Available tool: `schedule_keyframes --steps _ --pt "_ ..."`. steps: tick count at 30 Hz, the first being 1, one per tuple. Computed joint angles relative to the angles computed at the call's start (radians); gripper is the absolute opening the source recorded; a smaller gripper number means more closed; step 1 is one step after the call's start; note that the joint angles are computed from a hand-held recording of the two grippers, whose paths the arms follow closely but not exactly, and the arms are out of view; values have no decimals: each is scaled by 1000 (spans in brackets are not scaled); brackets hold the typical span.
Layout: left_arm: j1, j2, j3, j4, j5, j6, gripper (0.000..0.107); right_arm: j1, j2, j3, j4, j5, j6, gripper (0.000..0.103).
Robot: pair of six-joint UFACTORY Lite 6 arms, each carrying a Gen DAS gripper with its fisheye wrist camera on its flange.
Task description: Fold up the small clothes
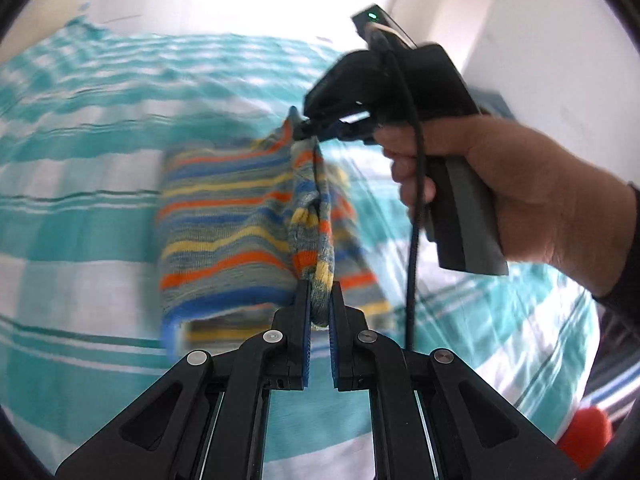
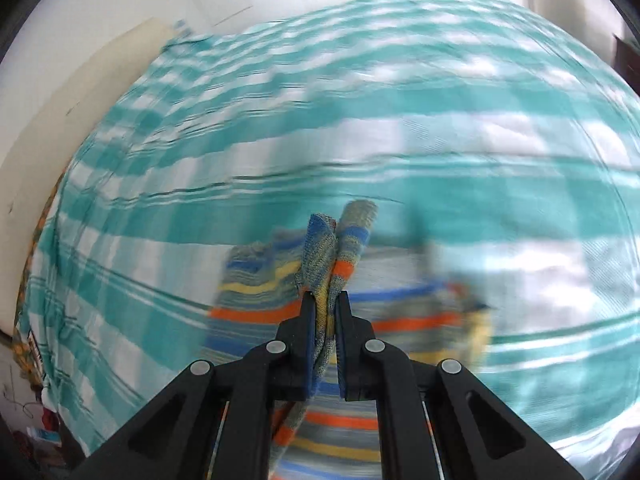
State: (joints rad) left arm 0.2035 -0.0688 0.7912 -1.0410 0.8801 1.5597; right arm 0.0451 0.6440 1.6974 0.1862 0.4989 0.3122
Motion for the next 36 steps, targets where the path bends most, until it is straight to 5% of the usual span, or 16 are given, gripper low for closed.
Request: schedule_keyframes --steps 8,10,11,12,13,16,18,24,26,27,33,36 --pt "-204 -13 -119 24 -233 58 7 -144 -122 -378 506 -190 -519 9" --pt "-221 -55 -156 89 -258 51 20 -154 -146 -422 611 -208 -626 22" --pt "-203 -64 -157 113 -219 62 28 -163 -169 -454 642 -213 -649 30" --pt "-143 -91 -164 138 -144 105 50 -179 -206 -496 698 -210 -691 51" --pt "-41 -127 -172 137 -48 169 68 -190 -253 -541 711 -214 -702 57" --pt "273 -74 -48 180 201 247 84 -189 -469 -708 527 -231 -581 56" --pt "371 61 96 185 248 192 84 -176 -607 -805 480 -184 -549 56" --pt "224 471 454 253 75 -241 82 -41 -811 -1071 756 -125 -690 56" --pt "183 564 514 279 78 -329 43 21 -750 -1082 839 -171 -733 43" --pt "170 601 543 297 109 -358 6 32 -720 -1087 907 -188 -783 5" --pt "131 481 395 310 -37 -253 6 -98 -687 -1232 1482 -102 -1321 9" --pt "123 427 375 361 -53 -276 22 -171 -688 -1257 1493 -30 -1377 26"
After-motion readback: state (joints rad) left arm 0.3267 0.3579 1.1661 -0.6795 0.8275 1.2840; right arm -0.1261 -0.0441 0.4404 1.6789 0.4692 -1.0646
